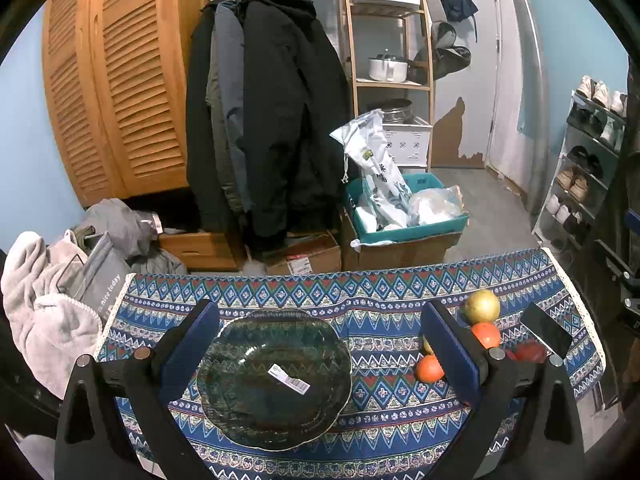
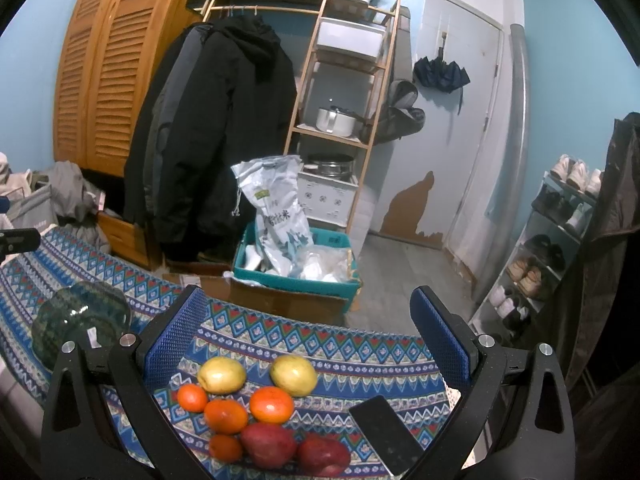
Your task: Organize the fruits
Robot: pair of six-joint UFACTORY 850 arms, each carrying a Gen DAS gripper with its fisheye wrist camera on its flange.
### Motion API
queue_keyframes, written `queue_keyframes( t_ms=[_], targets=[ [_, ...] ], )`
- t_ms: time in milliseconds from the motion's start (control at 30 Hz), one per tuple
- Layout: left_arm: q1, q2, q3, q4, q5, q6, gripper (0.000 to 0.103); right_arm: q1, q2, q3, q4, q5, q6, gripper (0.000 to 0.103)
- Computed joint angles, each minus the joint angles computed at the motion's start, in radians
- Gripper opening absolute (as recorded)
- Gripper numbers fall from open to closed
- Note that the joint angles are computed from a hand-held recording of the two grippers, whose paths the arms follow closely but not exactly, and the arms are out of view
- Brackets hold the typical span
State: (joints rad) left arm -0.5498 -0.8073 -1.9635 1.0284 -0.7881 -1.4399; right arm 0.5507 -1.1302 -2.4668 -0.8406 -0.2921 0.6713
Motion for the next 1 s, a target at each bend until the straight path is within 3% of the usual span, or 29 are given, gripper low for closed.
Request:
queue_keyframes(
  t_ms=[1000],
  targets=[
    [-0.004, -0.008, -0.010, -0.010, -0.006, 0.000, 0.102, 0.000, -0.005, -0.007, 0.009, -0.003, -0.010, 0.100]
  ],
)
